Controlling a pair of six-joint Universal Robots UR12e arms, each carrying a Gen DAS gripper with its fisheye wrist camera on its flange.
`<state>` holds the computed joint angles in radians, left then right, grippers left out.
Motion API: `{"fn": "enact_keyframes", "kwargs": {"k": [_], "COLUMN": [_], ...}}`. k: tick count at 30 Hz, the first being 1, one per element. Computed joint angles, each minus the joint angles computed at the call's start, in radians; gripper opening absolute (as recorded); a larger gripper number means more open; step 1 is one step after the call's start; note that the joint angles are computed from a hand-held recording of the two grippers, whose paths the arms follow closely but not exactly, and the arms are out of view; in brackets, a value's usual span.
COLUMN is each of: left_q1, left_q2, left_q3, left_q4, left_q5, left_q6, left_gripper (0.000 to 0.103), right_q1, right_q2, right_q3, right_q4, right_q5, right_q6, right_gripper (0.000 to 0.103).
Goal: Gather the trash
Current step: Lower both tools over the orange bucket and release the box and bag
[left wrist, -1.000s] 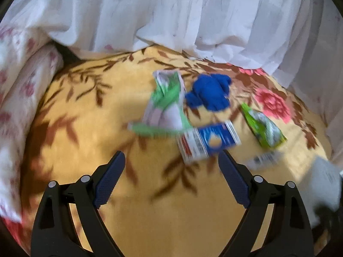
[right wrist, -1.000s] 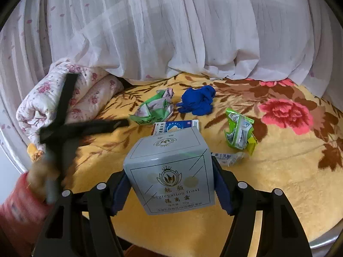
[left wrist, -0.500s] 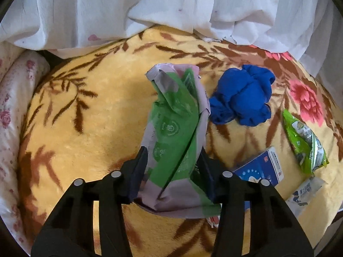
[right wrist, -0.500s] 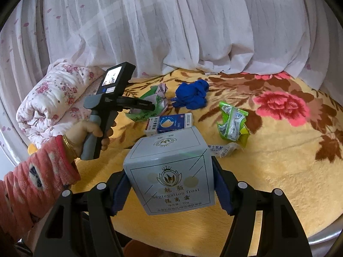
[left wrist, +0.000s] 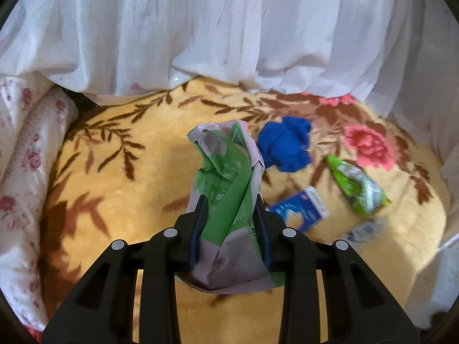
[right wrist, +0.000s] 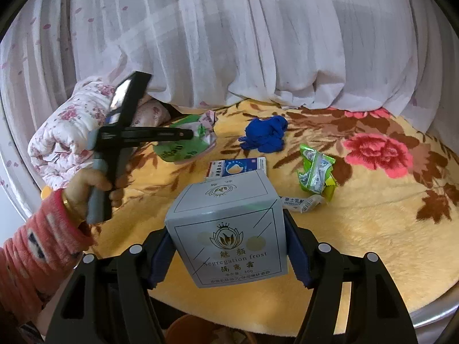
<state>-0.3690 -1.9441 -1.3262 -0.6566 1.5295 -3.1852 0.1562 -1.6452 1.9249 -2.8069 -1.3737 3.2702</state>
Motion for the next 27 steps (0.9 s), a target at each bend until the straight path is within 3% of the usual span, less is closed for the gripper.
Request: {"fn": "enact_keyframes", "kwargs": {"k": [7, 14, 20, 27], "left_q1": [-0.003, -0.015, -0.028, -0.048], "left_q2": [0.151, 0.289, 0.372, 0.412], "left_q3": [-0.177, -0.350, -0.462, -0.543], "left_q4": [0.113, 0.137, 0.098, -0.028], "left_q5": [-0.050, -0.091, -0.150, -0.200], "left_q6": [0.023, 0.038, 0.061, 0.088], "left_gripper": [0.031, 0.031, 0.031, 0.031], "right_q1": [0.019, 0.043, 0.064, 0.077], "right_q2": [-0.043, -0.083, -0.119, -0.140], "right_q3": [0.025, 0.059, 0.096, 0.129], "right_q4": [0.003, 0.041, 0.098, 0.194], "right_q5": [-0.013, -0.019, -0.018, 0.007], "right_q6": [-0.030, -0.067, -0.094, -0.114], "right_gripper": [0.067, 0.067, 0.067, 0.067]}}
